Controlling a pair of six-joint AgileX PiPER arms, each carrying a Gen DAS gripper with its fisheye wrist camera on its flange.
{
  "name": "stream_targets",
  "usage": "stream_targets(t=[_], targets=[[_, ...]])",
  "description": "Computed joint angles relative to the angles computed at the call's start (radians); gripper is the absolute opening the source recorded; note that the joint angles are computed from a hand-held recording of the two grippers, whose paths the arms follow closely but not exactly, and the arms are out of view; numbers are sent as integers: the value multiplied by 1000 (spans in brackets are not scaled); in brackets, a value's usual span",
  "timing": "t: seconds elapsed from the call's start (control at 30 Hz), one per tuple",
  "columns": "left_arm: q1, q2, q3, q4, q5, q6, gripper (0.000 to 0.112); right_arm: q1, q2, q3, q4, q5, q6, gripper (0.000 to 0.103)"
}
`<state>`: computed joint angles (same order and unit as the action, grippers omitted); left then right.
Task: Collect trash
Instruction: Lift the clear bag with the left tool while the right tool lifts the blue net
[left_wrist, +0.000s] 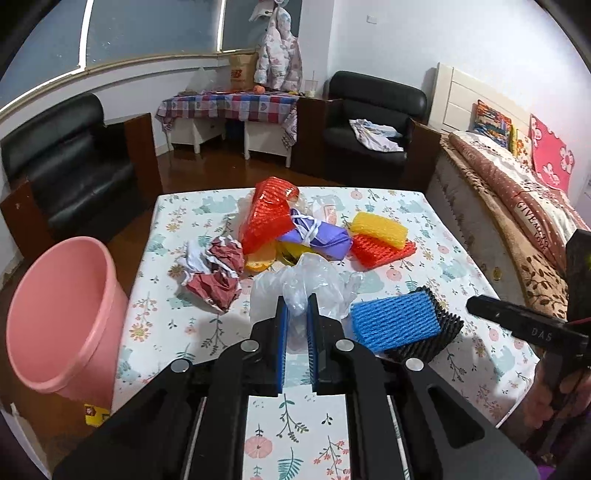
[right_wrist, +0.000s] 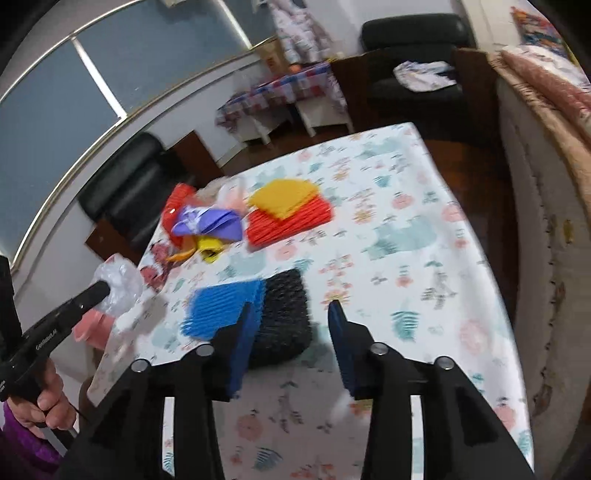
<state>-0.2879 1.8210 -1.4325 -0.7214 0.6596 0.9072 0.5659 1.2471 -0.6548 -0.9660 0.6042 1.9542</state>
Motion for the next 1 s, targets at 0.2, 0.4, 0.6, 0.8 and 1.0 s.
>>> stream_targets(t=[0.2,0.4,0.6,0.8,1.0], targets=[[9,52,-63,-63,58,52,9,16,97,-108,40,-36,-120,45],[18,97,-100,-86,97,72,9,-13,271,-244,156,-17,-272,49],[39,121,-118,-98,125,71,9,-44,299,-229,172,-104,-282,8],[45,124,-123,-111,135,79,9,17,193,-198,122,9,-243,6],[41,106,-99,-119,126,95,9,-29,193,-173,236,53,-315,17]])
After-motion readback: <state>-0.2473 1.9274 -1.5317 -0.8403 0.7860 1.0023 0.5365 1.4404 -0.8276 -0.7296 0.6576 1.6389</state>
